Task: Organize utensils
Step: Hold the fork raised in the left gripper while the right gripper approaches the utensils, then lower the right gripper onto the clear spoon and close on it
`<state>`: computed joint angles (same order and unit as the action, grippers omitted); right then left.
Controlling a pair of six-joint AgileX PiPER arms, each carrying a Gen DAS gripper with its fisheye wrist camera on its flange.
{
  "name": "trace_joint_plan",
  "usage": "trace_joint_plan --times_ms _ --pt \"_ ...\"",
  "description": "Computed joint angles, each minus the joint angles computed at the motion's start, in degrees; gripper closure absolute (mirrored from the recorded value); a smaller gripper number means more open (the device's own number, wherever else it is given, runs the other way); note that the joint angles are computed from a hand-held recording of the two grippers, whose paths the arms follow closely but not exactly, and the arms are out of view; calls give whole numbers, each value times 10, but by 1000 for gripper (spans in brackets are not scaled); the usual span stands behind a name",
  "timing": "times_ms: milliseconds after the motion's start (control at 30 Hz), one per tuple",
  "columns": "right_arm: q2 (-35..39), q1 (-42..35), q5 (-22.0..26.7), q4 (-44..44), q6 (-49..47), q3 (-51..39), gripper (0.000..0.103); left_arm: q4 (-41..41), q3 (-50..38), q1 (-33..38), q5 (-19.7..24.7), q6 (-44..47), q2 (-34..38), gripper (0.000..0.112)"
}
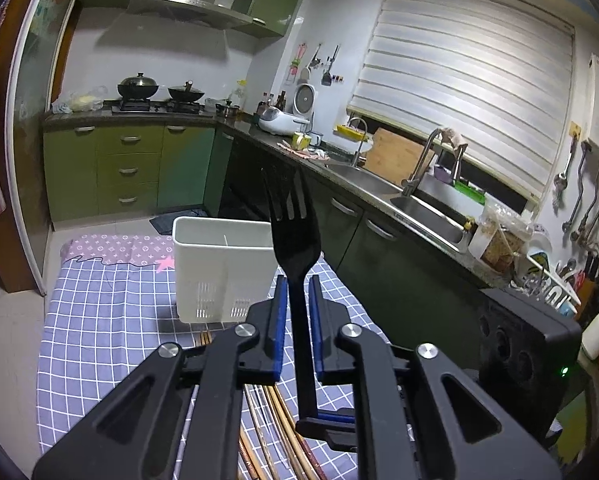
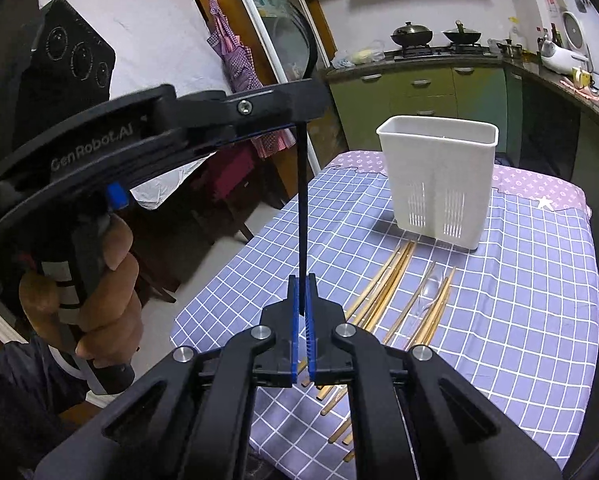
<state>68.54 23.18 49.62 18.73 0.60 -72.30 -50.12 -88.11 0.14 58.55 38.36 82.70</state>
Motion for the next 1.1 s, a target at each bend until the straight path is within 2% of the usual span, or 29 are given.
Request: trace_joint_plan --times_ms 533,733,767,833,900,967,1000,1100 --pt "-11 19 -2 -22 -2 10 99 3 -25 -2 24 -4 29 103" --pt "-5 4 4 -5 -10 10 97 10 -13 -7 6 9 15 104" --pt "-5 -6 5 12 -20 11 82 15 -9 -9 -2 12 11 104" --pt "-3 -19 9 34 -31 10 62 19 -11 -11 -6 10 8 104" --pt "0 -28 20 47 -41 4 62 19 -12 -8 -5 8 8 105" --pt "8 -50 40 80 -60 -2 54 29 -14 -5 -12 1 9 104" --pt "18 -69 56 99 -67 -9 54 31 -11 -1 -15 0 7 104" --pt "59 -77 93 46 -12 -47 56 42 -5 10 -26 0 5 104"
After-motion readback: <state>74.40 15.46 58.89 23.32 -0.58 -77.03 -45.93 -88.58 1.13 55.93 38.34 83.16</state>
